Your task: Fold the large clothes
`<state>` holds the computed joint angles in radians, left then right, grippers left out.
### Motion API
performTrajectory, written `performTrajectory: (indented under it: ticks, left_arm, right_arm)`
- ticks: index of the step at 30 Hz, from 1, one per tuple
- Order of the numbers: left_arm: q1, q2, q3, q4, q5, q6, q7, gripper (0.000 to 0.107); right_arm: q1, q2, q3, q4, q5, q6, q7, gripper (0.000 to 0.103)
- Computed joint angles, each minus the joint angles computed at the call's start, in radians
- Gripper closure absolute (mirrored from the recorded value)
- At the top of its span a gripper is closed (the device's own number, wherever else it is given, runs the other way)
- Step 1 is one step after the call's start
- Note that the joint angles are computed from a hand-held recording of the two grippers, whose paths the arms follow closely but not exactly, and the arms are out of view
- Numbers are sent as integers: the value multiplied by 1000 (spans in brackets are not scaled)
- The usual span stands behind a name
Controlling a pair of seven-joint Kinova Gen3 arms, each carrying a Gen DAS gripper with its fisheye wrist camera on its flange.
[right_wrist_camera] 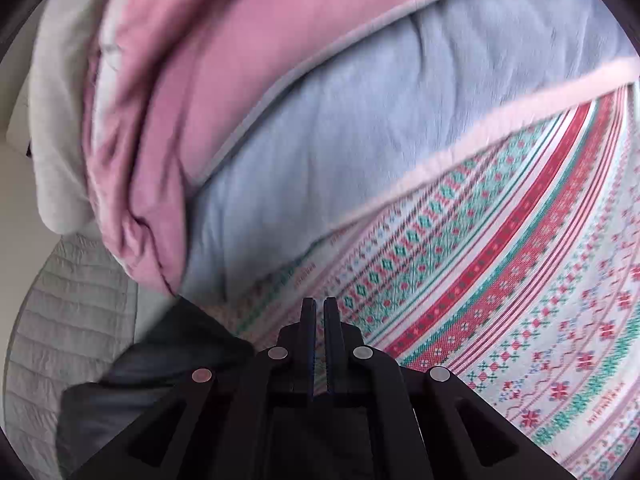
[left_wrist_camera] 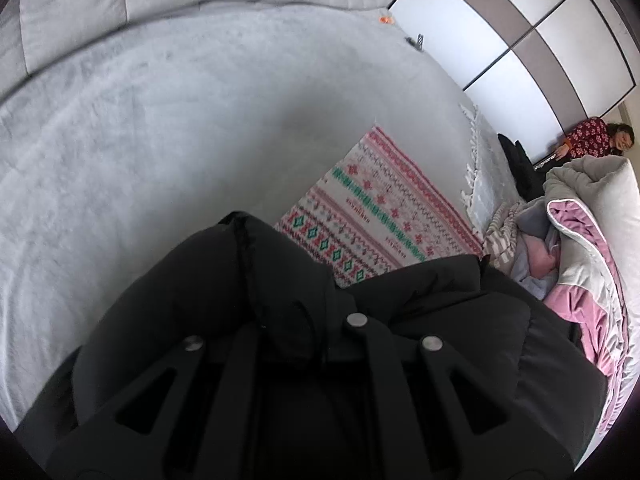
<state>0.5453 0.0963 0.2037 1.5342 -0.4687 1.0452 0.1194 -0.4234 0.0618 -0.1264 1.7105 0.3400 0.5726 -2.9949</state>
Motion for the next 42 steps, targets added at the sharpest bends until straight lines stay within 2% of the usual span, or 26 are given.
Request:
performTrajectory:
  ticks: [2, 5, 7, 9, 10, 11, 12, 13, 14, 16, 18, 20, 22, 24, 26, 29, 31, 32, 34, 36, 39, 41, 42]
  left_arm:
    - [22, 25, 8, -29, -32, 34, 5, 100]
    - [64, 65, -2, -85, -59, 101, -11, 100]
    - [63, 59, -19, -70, -40, 78, -14, 99]
    - [60, 44, -35, -44, -21, 45, -14, 99]
    - [54, 38, -33, -34, -18, 32, -8, 99]
    - [48, 29, -32, -19, -13, 15, -2, 99]
    - [47, 29, -31, -15, -12, 9, 4, 99]
    - [47, 23, -34, -6, -9, -2, 7, 99]
    - [44, 21, -29, -3, -12, -5, 14, 99]
    - [43, 19, -25, 0, -14, -11, 17, 99]
    - [41, 12, -22, 8, -13, -21, 20, 99]
    - [29, -3, -16, 22, -2, -40, 24, 99]
    - [17, -25, -13, 39, 10, -63, 27, 99]
    - [8, -42, -5, 49, 11, -73, 26, 98]
    - [2, -69, 4, 61, 2, -83, 24, 97]
    - [-5, -114, 28, 83, -49, -94, 61, 89]
    - [-47, -168, 90, 118, -130, -116, 134, 72]
    - [-79, -193, 137, 127, -171, -112, 167, 68]
    - [-123, -233, 229, 123, -252, -54, 245, 51]
    - [-153, -247, 322, 108, -333, 27, 300, 42]
    - [-162, -220, 460, 55, -455, 149, 276, 40]
    - [-120, -156, 523, -8, -532, 216, 197, 36]
    - [-81, -109, 537, -35, -573, 225, 156, 30]
  right_arm:
    - [-4, 8, 2, 22, 0, -39, 14, 100]
    - [93, 1, -94, 36, -31, -78, 80, 99]
    - [100, -41, -124, 32, 26, -53, 115, 98]
    - [88, -86, -152, 11, 107, 25, 124, 90]
    - [106, -123, -193, 3, 148, 64, 125, 80]
    - [129, -145, -237, -1, 189, 88, 110, 61]
    - [139, -185, -275, -5, 229, 114, 105, 49]
    - [131, -231, -303, -2, 270, 128, 105, 30]
    - [114, -261, -313, 6, 294, 125, 115, 23]
    - [32, -297, -315, 10, 312, 94, 181, 21]
    - [-60, -274, -338, -26, 323, 120, 263, 21]
    - [-124, -203, -376, -90, 327, 198, 344, 21]
    - [-192, -114, -375, -148, 335, 252, 395, 21]
    - [-231, -22, -386, -202, 384, 304, 399, 21]
    - [-228, 48, -411, -255, 424, 347, 385, 21]
    - [-273, 121, -364, -327, 455, 415, 371, 21]
    - [-312, 155, -327, -378, 474, 486, 361, 21]
    - [-316, 174, -312, -408, 465, 509, 363, 21]
    - [-311, 199, -283, -444, 420, 517, 371, 21]
    - [-316, 224, -258, -475, 375, 536, 386, 21]
    - [-320, 243, -214, -478, 332, 531, 382, 21]
    - [-312, 241, -191, -462, 286, 498, 388, 20]
    - [-305, 242, -181, -452, 263, 477, 399, 20]
